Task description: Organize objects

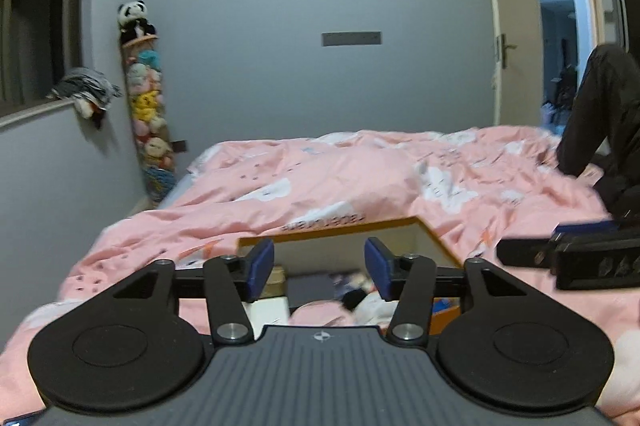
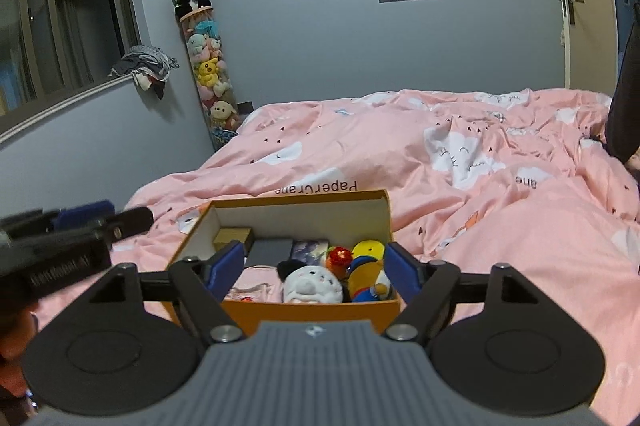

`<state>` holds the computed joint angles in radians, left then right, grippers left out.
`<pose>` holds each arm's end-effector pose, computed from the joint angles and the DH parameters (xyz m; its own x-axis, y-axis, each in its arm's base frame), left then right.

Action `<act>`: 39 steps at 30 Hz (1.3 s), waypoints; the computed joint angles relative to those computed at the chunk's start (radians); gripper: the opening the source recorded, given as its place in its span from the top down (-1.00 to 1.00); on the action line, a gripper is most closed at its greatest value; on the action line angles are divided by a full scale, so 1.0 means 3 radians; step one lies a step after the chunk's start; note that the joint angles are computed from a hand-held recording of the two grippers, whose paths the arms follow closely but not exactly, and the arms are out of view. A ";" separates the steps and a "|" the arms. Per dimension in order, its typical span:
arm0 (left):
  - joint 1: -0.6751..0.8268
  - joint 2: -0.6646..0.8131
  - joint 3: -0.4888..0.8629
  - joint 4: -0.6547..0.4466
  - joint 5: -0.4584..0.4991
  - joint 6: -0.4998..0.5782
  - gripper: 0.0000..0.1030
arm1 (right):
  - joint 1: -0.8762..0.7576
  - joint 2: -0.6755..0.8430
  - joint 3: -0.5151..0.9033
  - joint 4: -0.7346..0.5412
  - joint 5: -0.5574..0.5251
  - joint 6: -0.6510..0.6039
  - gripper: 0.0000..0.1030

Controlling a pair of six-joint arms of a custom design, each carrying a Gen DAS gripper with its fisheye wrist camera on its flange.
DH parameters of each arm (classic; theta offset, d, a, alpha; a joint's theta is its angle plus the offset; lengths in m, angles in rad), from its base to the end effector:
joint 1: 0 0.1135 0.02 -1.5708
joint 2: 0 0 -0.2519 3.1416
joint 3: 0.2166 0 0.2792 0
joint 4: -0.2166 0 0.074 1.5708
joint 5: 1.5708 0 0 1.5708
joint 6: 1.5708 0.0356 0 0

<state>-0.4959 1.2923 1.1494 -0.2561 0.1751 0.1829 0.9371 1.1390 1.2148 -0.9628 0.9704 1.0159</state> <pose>0.2870 -0.1623 0.3339 -0.2251 0.3254 -0.9184 0.6617 0.7429 0.1010 0.1666 0.1771 0.3498 -0.3664 0.3123 -0.8765 0.3129 0.9285 0.2000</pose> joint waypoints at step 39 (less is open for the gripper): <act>0.0158 0.0415 -0.0012 -0.0449 -0.0173 -0.0276 -0.74 | -0.0223 0.0461 -0.0304 0.0518 -0.0493 -0.0185 -0.87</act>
<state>-0.4487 1.4167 1.1458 -0.3907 0.1231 0.1000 0.8702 1.2771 1.1236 -0.8074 0.8225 0.9604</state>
